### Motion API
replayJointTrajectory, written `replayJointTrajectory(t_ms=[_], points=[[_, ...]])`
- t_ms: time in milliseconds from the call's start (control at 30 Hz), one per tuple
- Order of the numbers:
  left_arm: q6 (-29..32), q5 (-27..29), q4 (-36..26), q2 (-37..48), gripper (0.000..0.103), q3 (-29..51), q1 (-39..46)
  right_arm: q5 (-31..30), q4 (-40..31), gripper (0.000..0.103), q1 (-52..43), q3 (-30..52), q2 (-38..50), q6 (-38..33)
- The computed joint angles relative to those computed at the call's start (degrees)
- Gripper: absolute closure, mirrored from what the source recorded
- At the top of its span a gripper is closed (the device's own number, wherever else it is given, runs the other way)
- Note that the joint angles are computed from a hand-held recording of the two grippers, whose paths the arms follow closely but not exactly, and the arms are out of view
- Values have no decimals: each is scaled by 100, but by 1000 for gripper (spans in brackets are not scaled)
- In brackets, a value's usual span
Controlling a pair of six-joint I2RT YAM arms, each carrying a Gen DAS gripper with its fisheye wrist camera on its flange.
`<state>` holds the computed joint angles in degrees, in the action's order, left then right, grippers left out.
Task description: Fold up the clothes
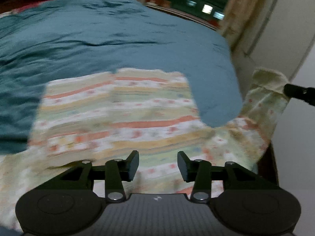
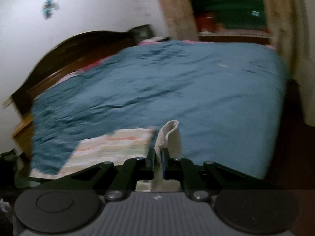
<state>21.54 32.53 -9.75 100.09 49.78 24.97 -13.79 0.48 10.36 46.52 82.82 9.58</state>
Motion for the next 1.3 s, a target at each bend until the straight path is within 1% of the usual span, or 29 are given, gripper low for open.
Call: replayJointTrajectory(t_ms=[167,333,500,600,700,900,1033,1167,1300], points=[[101,68,-36,-163,54,-83,824,-189,-176,97,893,811,619,-148],[89,127,7,-121,54,-92,1503,-269,-425,97,1753,1792,1573,-363],[137,137,-47,73,54,13,1967,-299,-588,97,2443,2390,2406,-468],[82,118,-53,199,54,120,2059,-350,-740,96,2732,2623,2795,-543],[95,110,-65,237,54,183,2043,-532,-863,86,2833,2648,3017,-459],[184,161,-39,207,54,170,1848,-501,-954,85,2676,2237,2785,-670],[321,125,68,186,54,41,1557,-123,-984,85,2340,1912,2638,-881],[558,11,184,184,54,-127,1234,282,-860,85,2039,1601,2662,-915],[729,-77,301,180,54,-236,996,715,-927,85,1804,1419,2691,-989]])
